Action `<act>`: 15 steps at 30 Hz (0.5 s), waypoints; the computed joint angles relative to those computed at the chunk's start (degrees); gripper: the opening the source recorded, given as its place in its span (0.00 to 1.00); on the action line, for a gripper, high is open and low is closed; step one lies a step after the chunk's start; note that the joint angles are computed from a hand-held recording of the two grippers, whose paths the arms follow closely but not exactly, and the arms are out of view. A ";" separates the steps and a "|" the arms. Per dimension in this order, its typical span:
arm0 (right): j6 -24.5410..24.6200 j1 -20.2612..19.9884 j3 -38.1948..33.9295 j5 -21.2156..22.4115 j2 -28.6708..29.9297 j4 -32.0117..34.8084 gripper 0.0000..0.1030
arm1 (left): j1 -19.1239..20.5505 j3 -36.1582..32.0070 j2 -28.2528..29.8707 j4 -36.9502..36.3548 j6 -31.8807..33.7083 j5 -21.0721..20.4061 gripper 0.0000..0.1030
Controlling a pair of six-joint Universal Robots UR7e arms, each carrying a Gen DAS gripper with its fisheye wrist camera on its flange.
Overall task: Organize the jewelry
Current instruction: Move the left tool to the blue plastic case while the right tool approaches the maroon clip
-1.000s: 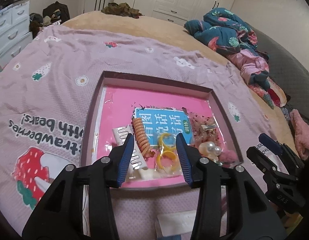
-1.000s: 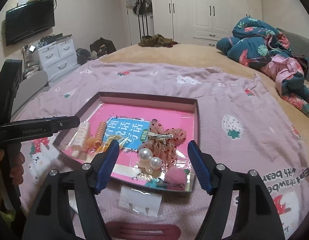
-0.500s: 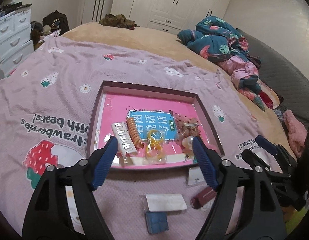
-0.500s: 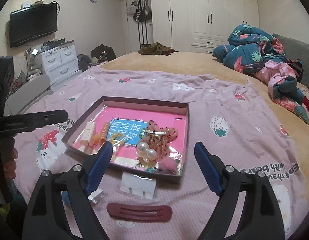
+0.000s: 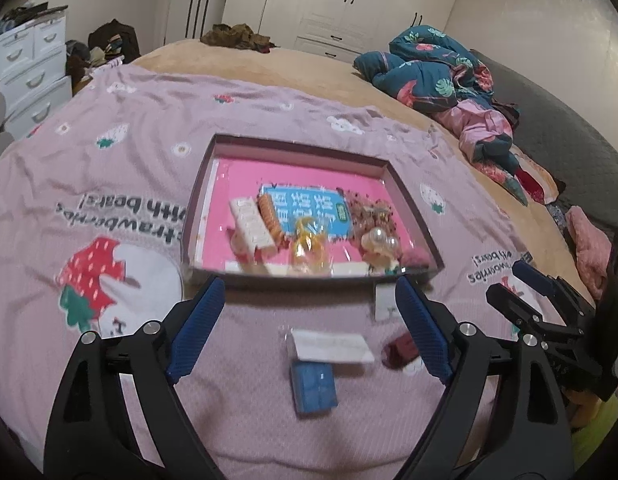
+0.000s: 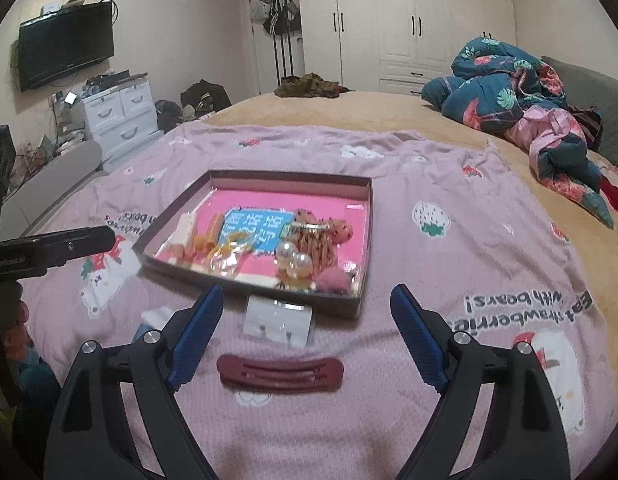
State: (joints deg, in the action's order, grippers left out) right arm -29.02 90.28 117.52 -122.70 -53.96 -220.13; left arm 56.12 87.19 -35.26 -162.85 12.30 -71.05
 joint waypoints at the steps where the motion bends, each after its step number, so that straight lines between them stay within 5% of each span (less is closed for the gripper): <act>1: 0.26 -0.03 0.31 0.00 0.03 -0.08 0.82 | -0.01 0.61 -0.22 -0.38 0.17 0.41 0.77; 15: 3.41 -0.81 4.02 -1.21 0.46 -0.76 0.82 | 1.10 7.89 -3.07 -2.83 0.76 3.36 0.77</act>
